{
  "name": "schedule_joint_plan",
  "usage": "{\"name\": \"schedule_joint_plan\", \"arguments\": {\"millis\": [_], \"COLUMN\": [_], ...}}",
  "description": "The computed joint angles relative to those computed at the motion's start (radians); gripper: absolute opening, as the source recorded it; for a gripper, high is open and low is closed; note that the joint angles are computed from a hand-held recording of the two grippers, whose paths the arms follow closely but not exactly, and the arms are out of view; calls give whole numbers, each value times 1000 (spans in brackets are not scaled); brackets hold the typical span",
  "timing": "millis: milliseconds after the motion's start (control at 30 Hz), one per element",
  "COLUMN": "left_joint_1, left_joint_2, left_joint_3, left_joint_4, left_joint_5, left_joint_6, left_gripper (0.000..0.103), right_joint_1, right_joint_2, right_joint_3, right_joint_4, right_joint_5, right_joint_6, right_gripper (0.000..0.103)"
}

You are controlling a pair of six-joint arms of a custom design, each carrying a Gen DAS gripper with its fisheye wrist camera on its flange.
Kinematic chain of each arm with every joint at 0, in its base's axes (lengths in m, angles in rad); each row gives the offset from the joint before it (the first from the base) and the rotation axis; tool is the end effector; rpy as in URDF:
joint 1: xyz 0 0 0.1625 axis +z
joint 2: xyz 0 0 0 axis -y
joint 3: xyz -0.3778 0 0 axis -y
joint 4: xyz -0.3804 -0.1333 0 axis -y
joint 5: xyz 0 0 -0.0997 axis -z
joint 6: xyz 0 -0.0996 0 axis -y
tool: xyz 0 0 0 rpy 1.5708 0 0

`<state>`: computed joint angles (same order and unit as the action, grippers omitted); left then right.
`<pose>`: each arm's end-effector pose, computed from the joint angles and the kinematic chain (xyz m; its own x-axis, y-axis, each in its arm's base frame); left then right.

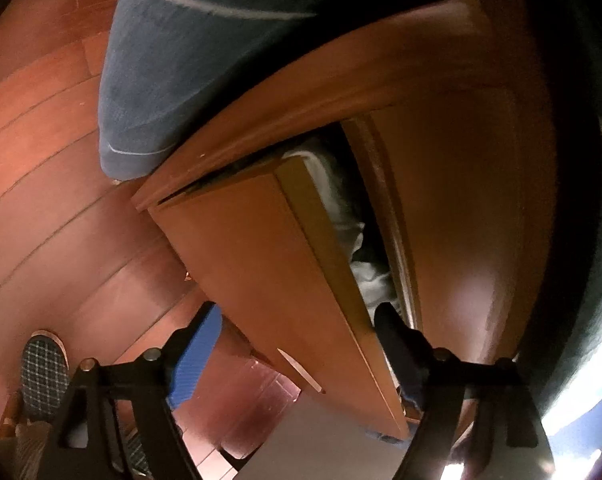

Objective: Take underwear out of drawer
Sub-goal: 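Grip the drawer front with the left gripper and pull the drawer open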

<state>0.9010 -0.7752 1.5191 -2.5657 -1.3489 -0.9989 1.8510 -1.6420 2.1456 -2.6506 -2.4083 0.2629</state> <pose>-0.2946 -0.6220 0.1000 -0.9379 -0.3340 0.0935 -0.3461 0.8842 -0.3137 0.1749 -0.3932 0.3542 -0.7895 0.4063 0.4600 -0.0277 0.7251 -0.6880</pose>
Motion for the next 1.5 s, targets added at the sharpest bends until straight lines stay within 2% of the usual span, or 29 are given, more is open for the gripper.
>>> {"name": "schedule_joint_plan", "arguments": {"millis": [33,67,100,233,300,400,567,700,833,933,1067,1267,1333,1500], "left_joint_1": [5,-3,6,15,19,35,18,20,6,-7,-18,-54,-60,-76], "left_joint_2": [9,12,18,47,61,75,67,39,5,-26,-38,-39,-60,-52], "left_joint_3": [18,43,46,17,8,-12,-58,-49,-36,-40,-35,-111,-96,-173], "left_joint_4": [-32,-80,-96,-74,-73,-47,119,211,340,448,525,715,742,877], "left_joint_5": [4,43,41,41,49,24,80,68,97,87,130,178,185,189], "left_joint_6": [17,74,90,12,27,78,157,201,228,235,258,237,241,213], "left_gripper": [91,94,97,100,101,102,102,103,103,103,103,103,103,103], "right_joint_1": [1,2,4,4,3,1,0,0,0,0,3,6,7,8], "right_joint_2": [1,1,2,2,3,2,4,3,3,3,7,1,2,4], "right_joint_3": [0,0,0,0,-1,-1,-3,-1,-1,-2,-4,-10,-12,-15], "right_joint_4": [0,-1,-1,-2,-4,-7,-8,-14,-13,-14,-9,5,8,30], "right_joint_5": [0,-2,-4,-5,-4,-1,-1,-3,-6,-8,-16,-15,-20,-28], "right_joint_6": [0,-1,-2,-1,0,0,-1,-2,-5,-5,0,9,11,29], "right_gripper": [101,101,101,101,101,101,101,101,101,101,101,102,102,102]}}
